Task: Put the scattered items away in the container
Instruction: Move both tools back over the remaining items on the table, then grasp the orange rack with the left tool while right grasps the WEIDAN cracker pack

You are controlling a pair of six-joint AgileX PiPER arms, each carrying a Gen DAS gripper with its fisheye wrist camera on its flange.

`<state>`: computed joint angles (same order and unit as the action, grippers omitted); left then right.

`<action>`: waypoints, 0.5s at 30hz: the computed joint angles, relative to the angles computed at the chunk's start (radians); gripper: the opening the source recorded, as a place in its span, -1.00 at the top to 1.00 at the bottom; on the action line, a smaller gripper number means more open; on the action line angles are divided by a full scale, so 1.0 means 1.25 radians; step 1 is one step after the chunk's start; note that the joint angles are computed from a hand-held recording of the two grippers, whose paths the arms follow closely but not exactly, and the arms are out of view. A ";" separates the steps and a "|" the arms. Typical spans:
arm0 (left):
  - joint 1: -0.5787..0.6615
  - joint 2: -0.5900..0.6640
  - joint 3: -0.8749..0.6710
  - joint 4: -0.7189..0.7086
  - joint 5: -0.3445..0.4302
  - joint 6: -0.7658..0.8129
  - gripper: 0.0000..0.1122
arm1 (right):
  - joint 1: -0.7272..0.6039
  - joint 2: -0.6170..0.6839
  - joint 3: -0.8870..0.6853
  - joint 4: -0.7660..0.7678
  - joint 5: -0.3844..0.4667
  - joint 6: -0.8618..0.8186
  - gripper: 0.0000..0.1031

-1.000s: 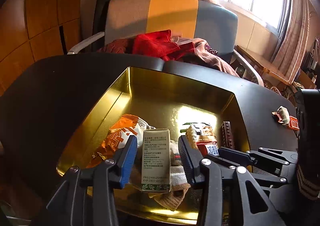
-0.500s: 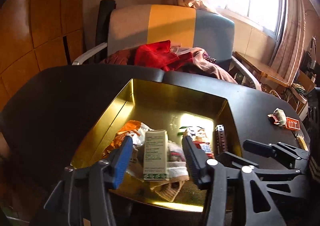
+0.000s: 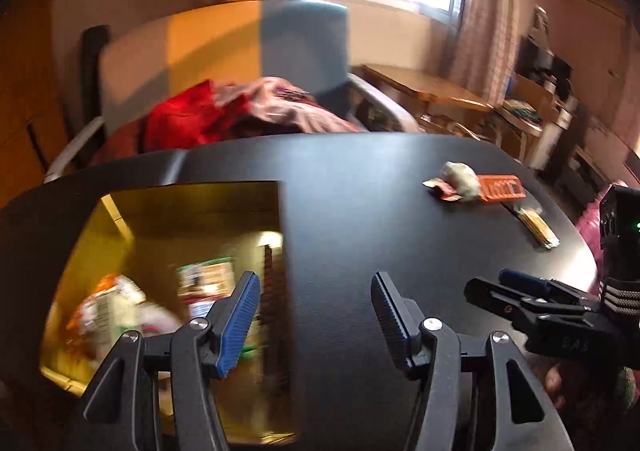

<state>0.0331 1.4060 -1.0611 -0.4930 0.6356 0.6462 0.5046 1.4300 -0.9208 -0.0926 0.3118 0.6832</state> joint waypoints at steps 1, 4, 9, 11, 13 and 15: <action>-0.046 0.016 -0.015 0.023 -0.008 -0.022 -0.05 | -0.036 -0.031 0.037 0.027 -0.013 -0.031 -0.93; -0.151 0.078 -0.078 0.048 -0.001 -0.035 -0.05 | -0.152 -0.103 0.103 0.071 0.002 -0.108 -0.93; -0.272 0.231 -0.254 0.030 0.088 -0.036 -0.05 | -0.377 -0.159 0.140 0.138 0.044 -0.283 -0.93; -0.307 0.300 -0.344 0.022 0.127 -0.039 -0.05 | -0.450 -0.149 0.131 0.137 0.055 -0.333 -0.93; -0.334 0.380 -0.458 0.011 0.176 -0.039 -0.05 | -0.512 -0.128 0.119 0.159 0.056 -0.403 -0.93; -0.366 0.453 -0.573 0.031 0.214 -0.052 -0.05 | -0.575 -0.102 0.105 0.229 0.056 -0.521 -0.93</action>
<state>-0.4248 1.9723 -1.7775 -0.4547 0.9029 0.5816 -0.2144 1.3028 -0.7892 0.1934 0.3816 0.0321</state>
